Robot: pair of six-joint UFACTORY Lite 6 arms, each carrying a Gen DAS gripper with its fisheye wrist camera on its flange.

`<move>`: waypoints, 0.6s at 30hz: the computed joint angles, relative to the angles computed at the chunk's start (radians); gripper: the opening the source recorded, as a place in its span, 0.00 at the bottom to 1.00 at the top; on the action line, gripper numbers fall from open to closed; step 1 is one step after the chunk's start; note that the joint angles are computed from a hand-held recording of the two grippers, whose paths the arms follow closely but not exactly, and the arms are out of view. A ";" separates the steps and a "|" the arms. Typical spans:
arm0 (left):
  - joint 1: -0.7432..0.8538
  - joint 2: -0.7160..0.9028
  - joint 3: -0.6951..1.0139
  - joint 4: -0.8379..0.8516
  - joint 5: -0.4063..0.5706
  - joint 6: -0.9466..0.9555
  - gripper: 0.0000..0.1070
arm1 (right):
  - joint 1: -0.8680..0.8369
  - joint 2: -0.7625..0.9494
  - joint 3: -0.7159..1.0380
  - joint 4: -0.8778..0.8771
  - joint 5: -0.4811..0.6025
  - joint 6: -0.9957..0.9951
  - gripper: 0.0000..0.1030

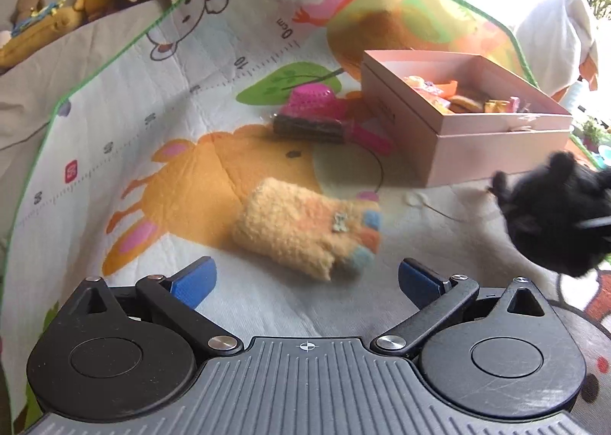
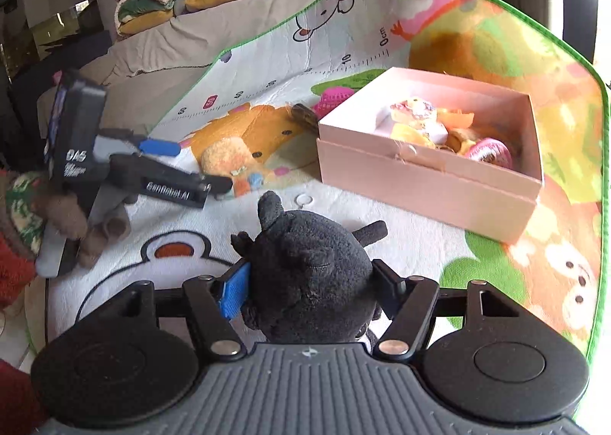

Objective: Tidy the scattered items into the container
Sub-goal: 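Lift the black plush toy with the right tool while the left tool reaches the tan mitten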

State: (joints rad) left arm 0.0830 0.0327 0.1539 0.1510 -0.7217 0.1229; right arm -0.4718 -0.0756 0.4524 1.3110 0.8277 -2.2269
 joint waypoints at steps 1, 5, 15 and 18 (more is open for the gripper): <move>-0.028 0.040 0.032 -0.079 -0.009 0.041 0.96 | -0.025 0.010 -0.005 -0.007 0.010 -0.011 0.66; 0.009 0.144 0.152 0.005 0.039 -0.069 0.96 | -0.059 0.045 -0.012 0.031 0.015 -0.050 0.81; 0.217 0.013 0.039 0.964 -0.047 -0.625 0.96 | 0.020 0.115 -0.071 0.270 -0.083 -0.315 1.00; 0.155 -0.114 -0.039 0.875 -0.001 -0.509 0.96 | 0.045 0.101 -0.117 0.372 -0.107 -0.432 1.00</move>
State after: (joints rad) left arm 0.2382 -0.0812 0.1146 1.0258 -0.7223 -0.3861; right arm -0.4267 0.0254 0.3351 1.6834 0.7212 -2.6590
